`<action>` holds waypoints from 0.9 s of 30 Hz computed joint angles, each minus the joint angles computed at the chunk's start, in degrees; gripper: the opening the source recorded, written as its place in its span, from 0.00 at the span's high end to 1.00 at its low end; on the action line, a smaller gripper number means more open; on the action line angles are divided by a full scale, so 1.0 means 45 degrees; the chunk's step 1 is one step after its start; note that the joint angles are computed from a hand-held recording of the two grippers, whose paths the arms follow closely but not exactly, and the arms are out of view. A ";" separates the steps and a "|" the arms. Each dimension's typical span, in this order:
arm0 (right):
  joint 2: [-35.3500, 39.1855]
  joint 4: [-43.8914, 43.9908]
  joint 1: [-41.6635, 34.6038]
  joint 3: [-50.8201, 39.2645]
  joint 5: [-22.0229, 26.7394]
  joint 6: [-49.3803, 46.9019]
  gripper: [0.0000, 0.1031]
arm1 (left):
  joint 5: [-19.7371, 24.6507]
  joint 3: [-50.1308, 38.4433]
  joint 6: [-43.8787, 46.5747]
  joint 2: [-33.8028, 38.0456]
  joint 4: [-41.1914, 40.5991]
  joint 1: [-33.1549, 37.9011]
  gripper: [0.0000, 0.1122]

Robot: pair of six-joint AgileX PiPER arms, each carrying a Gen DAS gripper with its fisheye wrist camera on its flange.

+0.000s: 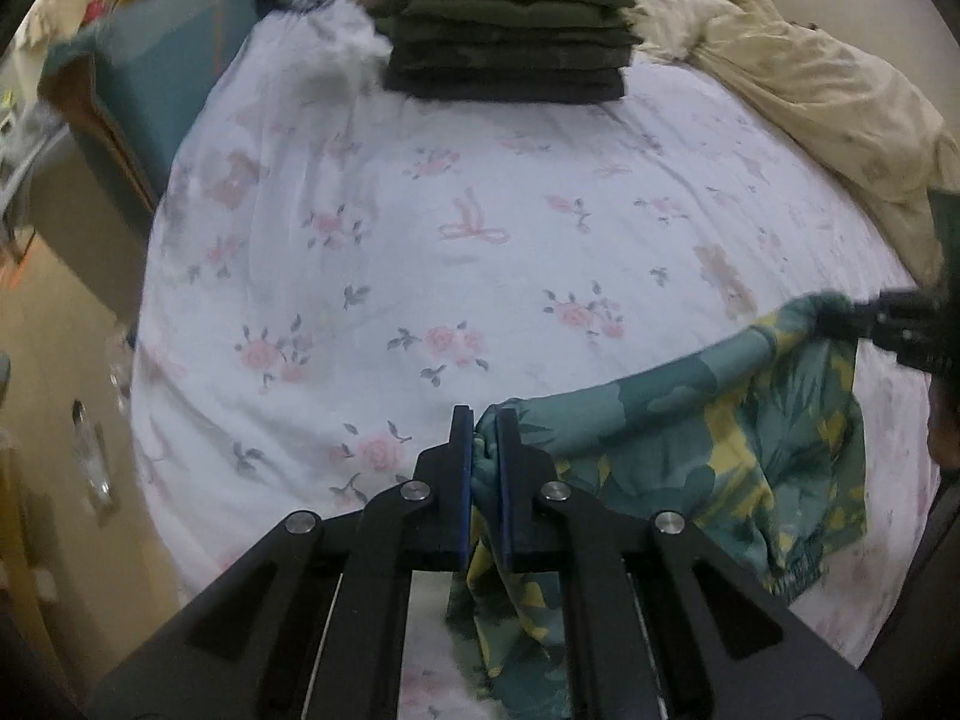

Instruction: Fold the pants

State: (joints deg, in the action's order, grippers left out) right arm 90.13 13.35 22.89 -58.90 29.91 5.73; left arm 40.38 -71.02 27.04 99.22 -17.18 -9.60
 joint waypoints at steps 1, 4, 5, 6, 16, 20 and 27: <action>-0.0245 -0.0455 0.0203 0.0089 -0.0001 0.0223 0.92 | 0.0223 0.0063 0.0146 -0.0268 -0.0087 0.0028 0.96; -0.0938 -0.1533 0.0737 0.0503 0.0319 0.0845 0.92 | 0.0785 0.0353 0.0425 -0.1026 0.0180 -0.0010 0.95; -0.1218 -0.2111 0.1043 0.0615 0.0479 0.1284 0.92 | 0.1160 0.0415 0.0408 -0.1311 0.0400 -0.0134 0.95; -0.1509 -0.2747 0.1412 0.0743 0.0636 0.1741 0.92 | 0.1255 0.0554 0.0472 -0.1560 0.0493 -0.0213 0.96; -0.2982 -0.6129 0.5964 0.1435 0.3660 0.5457 0.93 | 0.2593 0.2630 0.0621 -0.3793 0.2479 -0.1178 0.95; -0.1953 -0.5855 0.6936 0.1362 0.4435 0.5286 0.94 | 0.2753 0.3809 0.0343 -0.3912 0.3484 -0.1999 0.95; -0.1204 -0.4519 0.6793 0.1626 0.4581 0.4178 0.93 | 0.2437 0.4949 -0.1340 -0.3390 0.5592 -0.3597 0.86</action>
State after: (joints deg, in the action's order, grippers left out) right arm 84.71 -6.98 53.46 -51.59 50.52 24.53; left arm 51.34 -48.75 21.01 83.96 7.99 -25.79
